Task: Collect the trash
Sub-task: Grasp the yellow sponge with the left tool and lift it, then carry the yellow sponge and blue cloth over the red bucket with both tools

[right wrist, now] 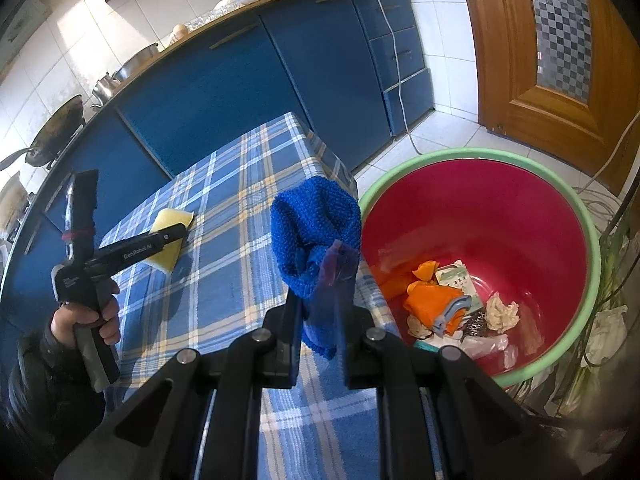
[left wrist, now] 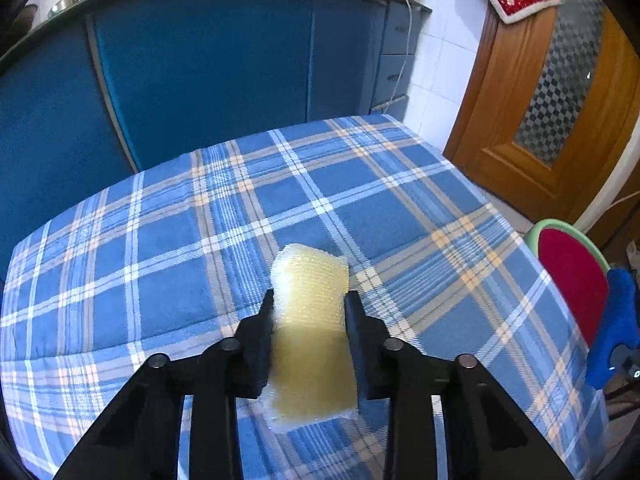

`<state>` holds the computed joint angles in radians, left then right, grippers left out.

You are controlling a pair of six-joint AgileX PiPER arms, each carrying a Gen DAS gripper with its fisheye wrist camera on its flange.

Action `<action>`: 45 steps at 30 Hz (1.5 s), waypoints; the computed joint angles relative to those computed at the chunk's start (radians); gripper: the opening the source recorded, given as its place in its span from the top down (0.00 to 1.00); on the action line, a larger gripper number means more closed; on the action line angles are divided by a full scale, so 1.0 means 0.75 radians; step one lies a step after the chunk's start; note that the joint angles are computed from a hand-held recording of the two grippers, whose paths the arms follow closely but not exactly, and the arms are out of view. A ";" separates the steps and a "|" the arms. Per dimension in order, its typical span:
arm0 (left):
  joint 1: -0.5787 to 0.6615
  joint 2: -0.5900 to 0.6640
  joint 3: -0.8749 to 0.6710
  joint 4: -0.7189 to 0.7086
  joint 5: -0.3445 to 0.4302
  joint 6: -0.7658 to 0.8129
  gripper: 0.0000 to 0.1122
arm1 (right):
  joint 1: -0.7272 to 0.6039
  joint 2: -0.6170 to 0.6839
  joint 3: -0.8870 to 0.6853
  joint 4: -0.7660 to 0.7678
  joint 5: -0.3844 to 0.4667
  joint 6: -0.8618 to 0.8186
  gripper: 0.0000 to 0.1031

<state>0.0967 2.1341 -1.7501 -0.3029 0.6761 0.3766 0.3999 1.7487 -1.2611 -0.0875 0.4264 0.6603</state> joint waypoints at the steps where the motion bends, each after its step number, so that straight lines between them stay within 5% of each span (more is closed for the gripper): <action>1: 0.004 -0.004 0.004 -0.016 0.003 0.008 0.75 | 0.000 -0.002 0.003 -0.003 -0.002 0.003 0.83; 14: 0.010 -0.226 0.286 -0.256 -0.107 0.198 0.77 | 0.006 -0.050 0.046 -0.051 -0.019 0.062 0.83; 28: -0.052 -0.512 0.534 -0.586 -0.046 0.416 0.77 | -0.005 -0.149 0.153 -0.095 -0.072 0.118 0.84; 45: -0.248 -0.585 0.592 -0.634 -0.080 0.397 0.76 | -0.080 -0.253 0.287 -0.114 -0.121 0.158 0.84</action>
